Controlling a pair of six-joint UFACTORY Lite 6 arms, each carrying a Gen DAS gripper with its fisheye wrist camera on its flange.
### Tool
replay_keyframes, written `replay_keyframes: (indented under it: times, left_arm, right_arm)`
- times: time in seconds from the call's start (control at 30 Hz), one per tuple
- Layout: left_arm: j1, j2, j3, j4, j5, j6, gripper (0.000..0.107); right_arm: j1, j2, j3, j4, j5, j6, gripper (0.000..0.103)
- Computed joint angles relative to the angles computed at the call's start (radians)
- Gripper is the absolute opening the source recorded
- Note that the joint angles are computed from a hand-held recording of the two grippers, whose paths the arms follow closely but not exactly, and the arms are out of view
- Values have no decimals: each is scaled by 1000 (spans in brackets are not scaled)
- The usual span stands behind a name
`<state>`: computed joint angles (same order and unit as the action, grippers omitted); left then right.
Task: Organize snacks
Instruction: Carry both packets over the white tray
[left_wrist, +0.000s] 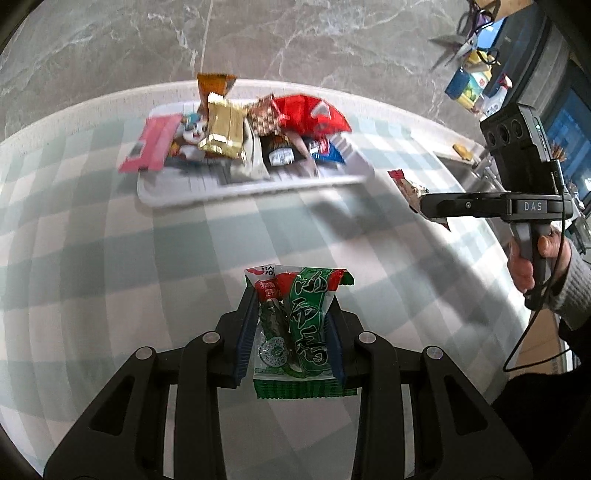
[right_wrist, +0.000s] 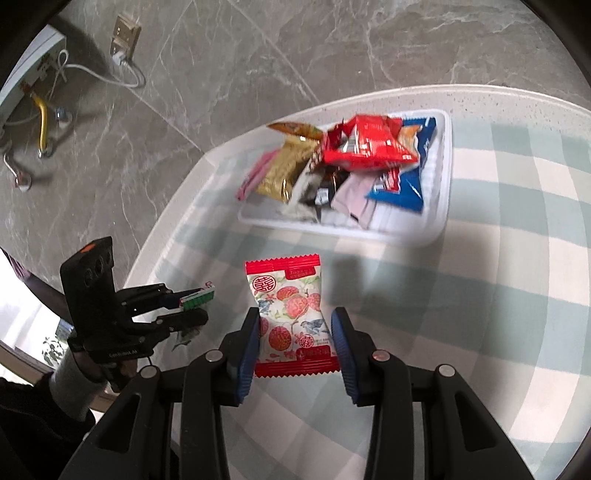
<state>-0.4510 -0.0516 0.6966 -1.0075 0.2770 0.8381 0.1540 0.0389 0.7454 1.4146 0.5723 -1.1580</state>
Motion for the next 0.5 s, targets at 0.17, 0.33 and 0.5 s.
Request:
replay_keyframes:
  times: [0.17,0.33,0.5]
  left_arm:
    - [28,59,90,29,16,-21,31]
    - [46,123,188,56,30,-44,31]
    - [54,183,283,102,43,-81,31]
  right_arm:
    - [-9,44,77,15,23,18,41]
    - [-2,93,155,22,26,35,41]
    - [5,152,237,18,25,61,41]
